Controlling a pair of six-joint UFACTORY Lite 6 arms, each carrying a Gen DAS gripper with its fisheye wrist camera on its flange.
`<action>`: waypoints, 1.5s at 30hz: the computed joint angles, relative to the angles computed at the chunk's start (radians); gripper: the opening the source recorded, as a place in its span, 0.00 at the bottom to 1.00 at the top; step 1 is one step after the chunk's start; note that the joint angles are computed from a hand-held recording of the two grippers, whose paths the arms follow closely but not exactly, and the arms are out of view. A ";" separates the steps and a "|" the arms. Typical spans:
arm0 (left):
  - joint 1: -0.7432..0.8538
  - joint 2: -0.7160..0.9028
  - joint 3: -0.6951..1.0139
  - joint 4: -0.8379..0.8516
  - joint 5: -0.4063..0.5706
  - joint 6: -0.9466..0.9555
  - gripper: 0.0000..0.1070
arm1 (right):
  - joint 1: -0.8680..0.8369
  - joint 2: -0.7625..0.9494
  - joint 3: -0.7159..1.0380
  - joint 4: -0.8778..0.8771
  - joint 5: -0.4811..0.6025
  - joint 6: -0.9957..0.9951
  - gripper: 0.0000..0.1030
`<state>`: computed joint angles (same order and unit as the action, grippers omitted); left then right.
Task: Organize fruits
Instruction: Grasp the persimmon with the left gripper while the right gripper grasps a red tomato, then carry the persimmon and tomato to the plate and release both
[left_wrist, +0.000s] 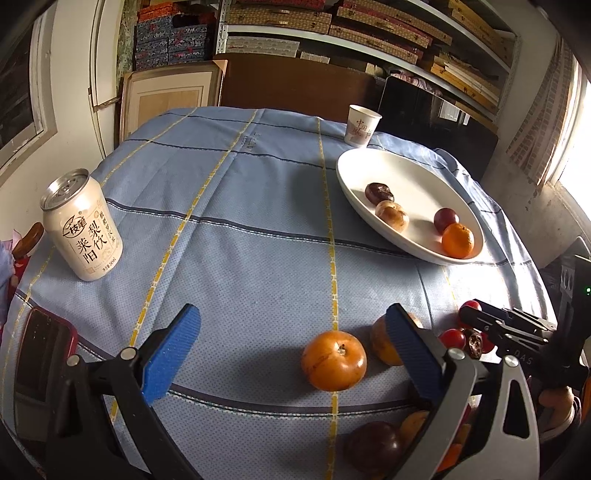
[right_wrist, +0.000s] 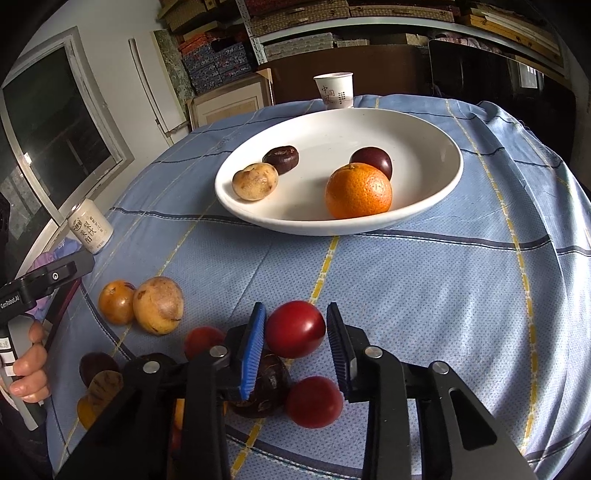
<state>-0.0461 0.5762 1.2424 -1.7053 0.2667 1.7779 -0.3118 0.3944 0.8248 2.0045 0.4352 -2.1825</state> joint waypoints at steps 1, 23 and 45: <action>0.003 0.000 -0.001 0.002 0.002 -0.001 0.92 | 0.001 -0.001 0.000 0.001 -0.001 -0.001 0.32; -0.052 0.065 0.025 0.374 0.047 -0.215 0.53 | -0.043 -0.023 -0.009 -0.004 0.032 0.035 0.32; -0.089 0.066 -0.007 0.222 -0.042 -0.038 0.41 | -0.045 -0.030 -0.013 0.015 0.030 0.013 0.32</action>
